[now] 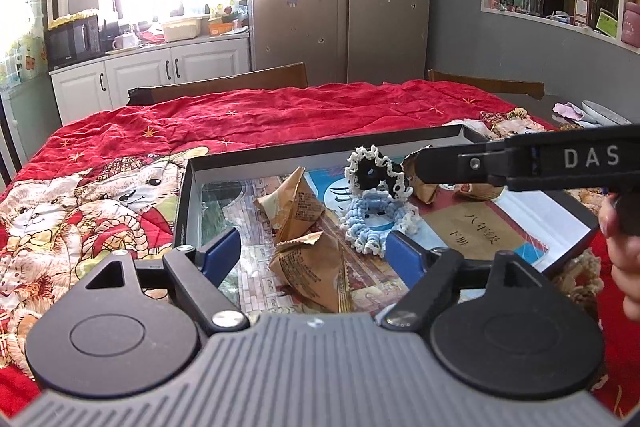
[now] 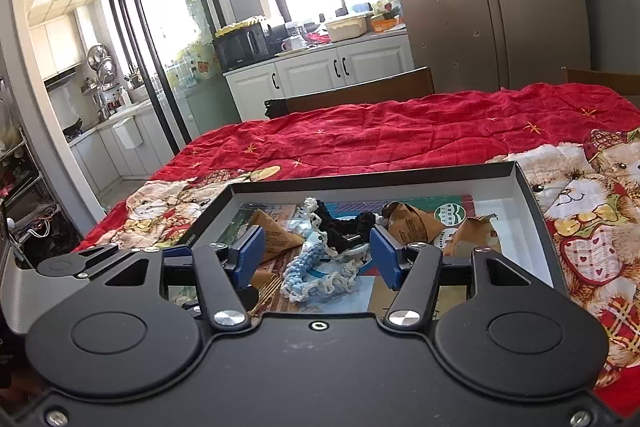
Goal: Organize objects
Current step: 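Raise both open tools up and back out of the black box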
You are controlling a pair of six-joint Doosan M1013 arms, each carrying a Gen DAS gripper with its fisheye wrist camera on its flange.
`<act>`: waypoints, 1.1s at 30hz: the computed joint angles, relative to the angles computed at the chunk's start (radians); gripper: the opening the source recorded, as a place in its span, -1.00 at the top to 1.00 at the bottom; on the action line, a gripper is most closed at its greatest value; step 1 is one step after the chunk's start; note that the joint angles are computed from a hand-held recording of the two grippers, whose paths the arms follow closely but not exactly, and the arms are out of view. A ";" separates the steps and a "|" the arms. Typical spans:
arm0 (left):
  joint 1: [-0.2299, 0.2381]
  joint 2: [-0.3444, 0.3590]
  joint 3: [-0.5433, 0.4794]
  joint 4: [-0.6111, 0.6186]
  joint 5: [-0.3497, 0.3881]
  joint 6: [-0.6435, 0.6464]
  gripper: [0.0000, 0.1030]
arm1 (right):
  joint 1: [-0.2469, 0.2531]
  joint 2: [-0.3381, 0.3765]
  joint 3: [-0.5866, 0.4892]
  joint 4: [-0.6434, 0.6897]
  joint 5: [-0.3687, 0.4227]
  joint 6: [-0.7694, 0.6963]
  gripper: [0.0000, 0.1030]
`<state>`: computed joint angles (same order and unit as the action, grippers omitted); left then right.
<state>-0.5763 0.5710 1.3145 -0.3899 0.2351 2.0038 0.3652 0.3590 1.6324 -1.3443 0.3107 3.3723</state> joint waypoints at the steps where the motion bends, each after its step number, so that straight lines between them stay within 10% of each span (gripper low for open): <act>1: 0.000 -0.001 0.002 0.000 -0.002 -0.001 -0.70 | 0.001 -0.003 0.003 -0.004 0.001 0.002 -0.10; 33: -0.001 -0.092 0.099 -0.211 -0.050 0.203 -0.83 | 0.072 -0.146 0.122 -0.066 0.062 -0.012 -0.24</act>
<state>-0.5771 0.4792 1.4138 -0.6008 0.1855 2.2065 0.4377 0.2131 1.7546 -1.4102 0.3723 3.3605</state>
